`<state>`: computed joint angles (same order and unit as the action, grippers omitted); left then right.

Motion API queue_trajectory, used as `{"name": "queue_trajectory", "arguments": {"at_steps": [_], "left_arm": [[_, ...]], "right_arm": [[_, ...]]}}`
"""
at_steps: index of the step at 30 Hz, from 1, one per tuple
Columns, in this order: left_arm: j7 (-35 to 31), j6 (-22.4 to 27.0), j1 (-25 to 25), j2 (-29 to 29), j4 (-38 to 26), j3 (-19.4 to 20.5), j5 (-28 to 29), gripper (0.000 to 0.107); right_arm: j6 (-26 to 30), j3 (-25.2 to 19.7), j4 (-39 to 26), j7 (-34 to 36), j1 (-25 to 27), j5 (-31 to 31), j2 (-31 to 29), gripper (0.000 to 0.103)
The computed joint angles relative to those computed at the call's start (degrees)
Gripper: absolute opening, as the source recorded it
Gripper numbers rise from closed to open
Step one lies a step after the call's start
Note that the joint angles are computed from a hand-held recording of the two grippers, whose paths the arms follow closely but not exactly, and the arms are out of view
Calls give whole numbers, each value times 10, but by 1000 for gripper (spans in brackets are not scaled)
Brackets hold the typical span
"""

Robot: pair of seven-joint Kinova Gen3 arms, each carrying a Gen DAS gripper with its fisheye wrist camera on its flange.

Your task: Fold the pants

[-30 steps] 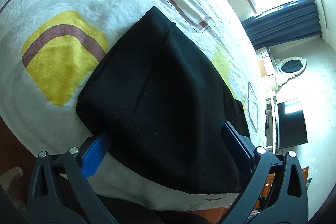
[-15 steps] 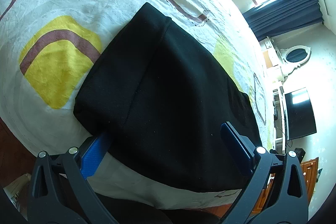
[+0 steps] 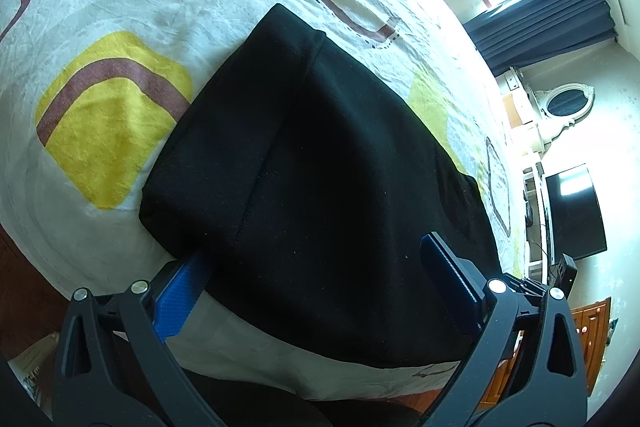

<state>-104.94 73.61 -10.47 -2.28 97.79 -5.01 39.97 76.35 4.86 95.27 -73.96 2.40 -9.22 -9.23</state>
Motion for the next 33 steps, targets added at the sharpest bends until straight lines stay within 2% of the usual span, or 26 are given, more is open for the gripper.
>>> {"name": "queue_trajectory", "arguments": {"at_steps": [3, 5, 7, 9, 12, 14, 15, 16, 19, 21, 23, 24, 25, 28, 30, 33], "left_arm": [[-1, -3, 3, -3, 1, 2, -5, 100], [-3, -4, 5, -3, 1, 3, -8, 100], [-1, -6, 7, -4, 1, 4, -10, 100], [2, -7, 9, -4, 0, 5, -11, 100], [7, -9, 11, -4, 0, 5, -12, 100], [8, -12, 12, -5, 2, 6, -13, 100], [9, -14, 14, -6, 2, 7, -15, 100], [8, -15, 15, -6, 2, 7, -17, 100], [8, -15, 19, -5, -1, 10, -25, 100], [3, -12, 24, -3, -8, 14, -36, 100], [1, -9, 30, -2, -14, 18, -49, 100], [2, -8, 32, -3, -17, 20, -55, 100], [6, -7, 35, -3, -21, 23, -61, 100], [22, -10, 42, -13, -24, 26, -76, 100], [24, -14, 44, -24, -16, 20, -65, 100], [1, -12, 43, -36, -1, 6, -28, 100]], "right_arm": [[-30, -37, 18, -28, 36, 8, -3, 4], [-38, -44, 21, -33, 51, 1, -5, 4], [-37, -11, 25, -40, 30, -10, -13, 5], [-37, 41, 35, -70, -11, -30, -28, 8], [-83, 111, 82, -129, -57, -78, -99, 35], [-112, 164, 131, -175, -100, -124, -152, 42], [-118, 182, 158, -190, -112, -147, -177, 47], [-123, 189, 184, -196, -113, -160, -195, 48], [-120, 162, 237, -165, -60, -165, -231, 48], [-123, 170, 260, -155, -11, -193, -260, 48], [-114, 180, 262, -179, 40, -203, -286, 54], [-111, 182, 259, -191, 66, -194, -302, 60], [-103, 190, 251, -203, 86, -182, -317, 60], [-71, 230, 213, -214, 162, -133, -341, 61], [-57, 273, 185, -206, 215, -111, -341, 63], [-47, 342, 140, -157, 271, -90, -303, 66]]}}
